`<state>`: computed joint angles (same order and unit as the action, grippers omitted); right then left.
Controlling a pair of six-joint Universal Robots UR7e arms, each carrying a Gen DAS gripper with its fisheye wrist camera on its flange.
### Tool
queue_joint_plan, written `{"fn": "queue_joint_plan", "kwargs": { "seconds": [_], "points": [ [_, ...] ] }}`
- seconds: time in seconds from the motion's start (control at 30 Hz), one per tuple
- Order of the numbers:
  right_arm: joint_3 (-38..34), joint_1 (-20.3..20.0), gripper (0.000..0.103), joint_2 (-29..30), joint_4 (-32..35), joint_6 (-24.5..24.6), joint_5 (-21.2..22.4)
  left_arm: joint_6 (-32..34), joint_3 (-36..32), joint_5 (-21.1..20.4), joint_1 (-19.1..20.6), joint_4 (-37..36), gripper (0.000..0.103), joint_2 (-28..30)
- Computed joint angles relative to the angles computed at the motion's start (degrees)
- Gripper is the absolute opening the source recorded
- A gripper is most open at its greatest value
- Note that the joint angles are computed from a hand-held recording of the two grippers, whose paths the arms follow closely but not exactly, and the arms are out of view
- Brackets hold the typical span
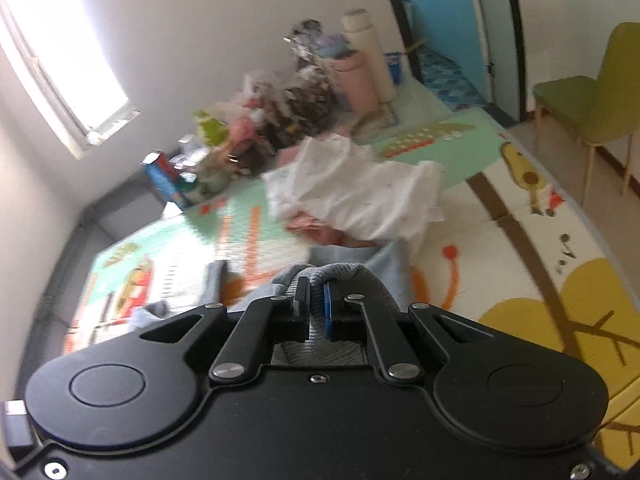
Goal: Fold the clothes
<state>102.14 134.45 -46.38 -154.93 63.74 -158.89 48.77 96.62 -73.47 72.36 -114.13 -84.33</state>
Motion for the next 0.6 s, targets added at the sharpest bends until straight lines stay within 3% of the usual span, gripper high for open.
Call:
{"fn": "queue_joint_plan", "kwargs": {
  "seconds": [0.17,0.23,0.33,0.43,0.53,0.6],
  "points": [
    [3.3,-4.0,0.006,-2.7,12.2,12.5,3.5,0.2,2.3,3.4,-0.9,-1.0,0.068,0.3],
    [4.5,-5.4,0.006,-2.6,14.0,14.8,4.6,0.3,2.8,4.4,-1.0,-1.1,0.068,0.5],
    [6.0,-6.9,0.007,-2.1,13.6,16.0,5.4,0.0,3.0,5.5,-1.2,-0.6,0.07,0.8],
    [7.1,-7.6,0.015,-1.6,12.0,16.8,5.1,0.3,3.0,5.9,-1.2,-0.2,0.07,0.8],
    [7.6,-7.1,0.026,-1.9,11.6,18.4,3.4,0.0,2.6,5.3,-1.3,0.5,0.07,0.7],
    [7.4,-6.4,0.026,-2.4,12.0,19.1,1.7,-0.6,1.4,4.0,-1.3,1.3,0.071,0.7]
  ]
}}
